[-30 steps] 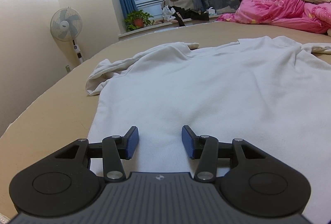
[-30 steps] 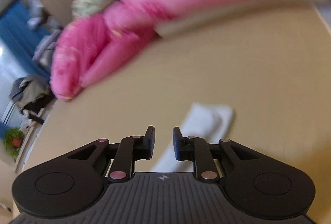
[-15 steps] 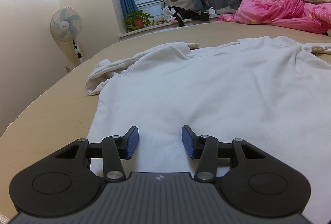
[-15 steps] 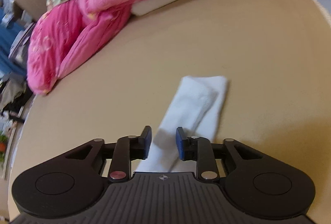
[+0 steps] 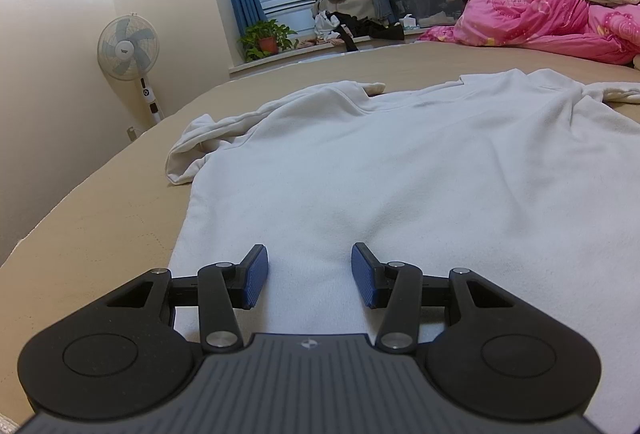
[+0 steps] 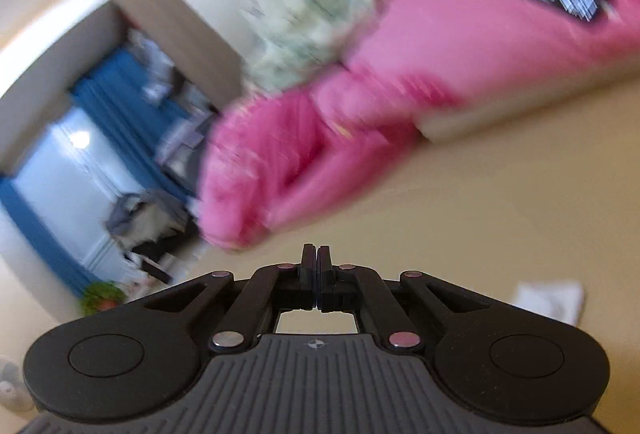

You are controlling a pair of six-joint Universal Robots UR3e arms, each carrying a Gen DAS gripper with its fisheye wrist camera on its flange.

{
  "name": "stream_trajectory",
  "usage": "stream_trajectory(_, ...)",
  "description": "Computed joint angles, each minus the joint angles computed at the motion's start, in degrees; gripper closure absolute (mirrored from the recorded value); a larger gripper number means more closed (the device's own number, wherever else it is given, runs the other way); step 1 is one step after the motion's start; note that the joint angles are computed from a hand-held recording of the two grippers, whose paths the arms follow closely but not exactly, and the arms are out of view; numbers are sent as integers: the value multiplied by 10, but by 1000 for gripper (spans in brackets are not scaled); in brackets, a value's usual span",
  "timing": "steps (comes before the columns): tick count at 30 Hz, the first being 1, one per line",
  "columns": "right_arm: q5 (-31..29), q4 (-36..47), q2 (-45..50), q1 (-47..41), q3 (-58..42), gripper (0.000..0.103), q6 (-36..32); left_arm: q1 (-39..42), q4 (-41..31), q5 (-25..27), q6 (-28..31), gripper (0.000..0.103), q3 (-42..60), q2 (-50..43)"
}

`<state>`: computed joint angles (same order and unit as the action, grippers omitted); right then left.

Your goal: Fold small clothes

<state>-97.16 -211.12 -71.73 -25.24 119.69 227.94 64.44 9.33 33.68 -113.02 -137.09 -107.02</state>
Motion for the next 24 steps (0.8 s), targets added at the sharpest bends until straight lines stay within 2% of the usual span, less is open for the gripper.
stream_trajectory(2, -8, 59, -31, -6, 15, 100, 41, 0, -3, 0, 0, 50, 1, 1)
stream_trajectory(4, 16, 90, -51, -33, 55, 99, 86, 0, -3, 0, 0, 50, 1, 1)
stream_trajectory(9, 194, 150, -63, -133, 137, 87, 87, 1, -2, -2, 0, 50, 0, 0)
stream_trajectory(10, 213, 172, -66, -140, 139, 84, 76, 1, -4, -2, 0, 50, 2, -1)
stream_trajectory(12, 199, 227, -74, -127, 127, 83, 64, 1, -6, -2, 0, 50, 5, -2)
stream_trajectory(15, 186, 249, -91, -117, 129, 82, 67, 0, -7, -2, -1, 50, 6, -2)
stream_trajectory(18, 142, 317, -109, -87, 99, 80, 76, 0, -11, -3, -1, 50, 9, -2)
stream_trajectory(19, 124, 343, -114, -75, 88, 74, 87, 0, -12, -3, -1, 50, 9, -2)
stream_trajectory(21, 127, 379, -132, -76, 83, 71, 92, 0, -12, -3, -1, 50, 10, -3)
stream_trajectory(24, 134, 374, -122, -80, 76, 66, 90, 0, -12, -3, -1, 50, 10, -2)
